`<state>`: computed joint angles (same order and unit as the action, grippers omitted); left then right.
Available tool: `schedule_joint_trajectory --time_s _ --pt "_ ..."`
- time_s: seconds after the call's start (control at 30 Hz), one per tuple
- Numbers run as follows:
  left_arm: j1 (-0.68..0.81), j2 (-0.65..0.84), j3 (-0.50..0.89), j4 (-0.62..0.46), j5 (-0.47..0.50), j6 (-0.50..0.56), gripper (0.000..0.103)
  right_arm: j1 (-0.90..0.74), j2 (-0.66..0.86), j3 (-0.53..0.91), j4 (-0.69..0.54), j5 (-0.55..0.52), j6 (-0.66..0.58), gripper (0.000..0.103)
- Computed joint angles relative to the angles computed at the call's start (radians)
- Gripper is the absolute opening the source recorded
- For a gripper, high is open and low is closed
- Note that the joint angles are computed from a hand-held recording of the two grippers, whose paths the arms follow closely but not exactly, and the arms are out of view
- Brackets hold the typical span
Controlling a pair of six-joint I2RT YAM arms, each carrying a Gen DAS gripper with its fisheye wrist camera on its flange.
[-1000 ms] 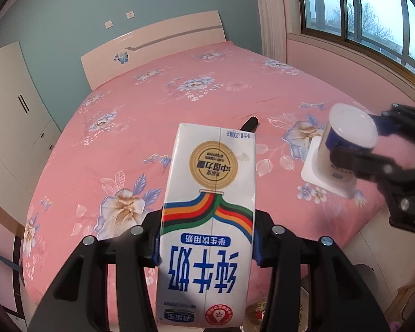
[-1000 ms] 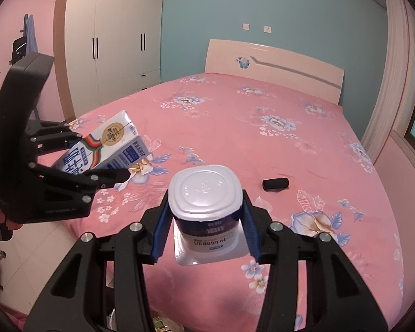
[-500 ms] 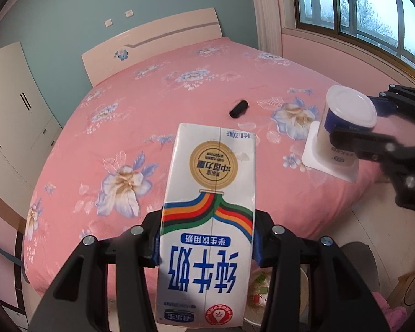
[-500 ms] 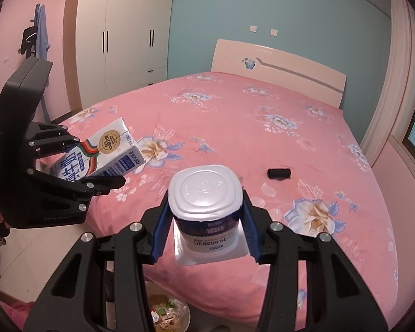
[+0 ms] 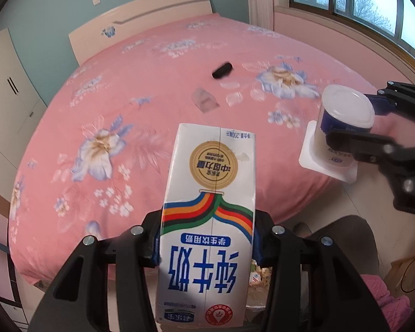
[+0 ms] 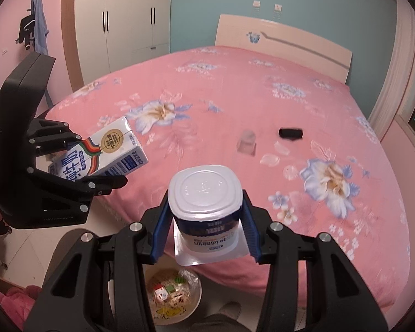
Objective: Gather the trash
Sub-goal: 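Carry the milk carton and white yogurt cup with both tools over the bin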
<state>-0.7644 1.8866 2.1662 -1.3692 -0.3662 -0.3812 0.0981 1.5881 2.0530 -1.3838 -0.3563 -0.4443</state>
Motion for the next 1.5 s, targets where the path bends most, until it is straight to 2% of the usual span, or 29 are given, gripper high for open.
schedule_joint_trajectory --time_s 0.23,0.63,1.03,1.5 --pt "-0.002 -0.052 -0.224 0.116 0.067 -0.042 0.049 0.029 -0.080 -0.219 0.068 0.021 0.007 0.048" --pt "0.010 -0.092 -0.516 0.279 0.177 -0.105 0.049 0.076 -0.149 -0.512 0.154 0.028 0.023 0.048" --pt "0.008 -0.055 -0.751 0.454 0.319 -0.158 0.049 0.126 -0.191 -0.810 0.250 0.030 0.038 0.048" --pt "0.033 0.101 -0.904 0.661 0.480 -0.230 0.049 0.167 -0.082 -1.099 0.430 0.067 0.073 0.048"
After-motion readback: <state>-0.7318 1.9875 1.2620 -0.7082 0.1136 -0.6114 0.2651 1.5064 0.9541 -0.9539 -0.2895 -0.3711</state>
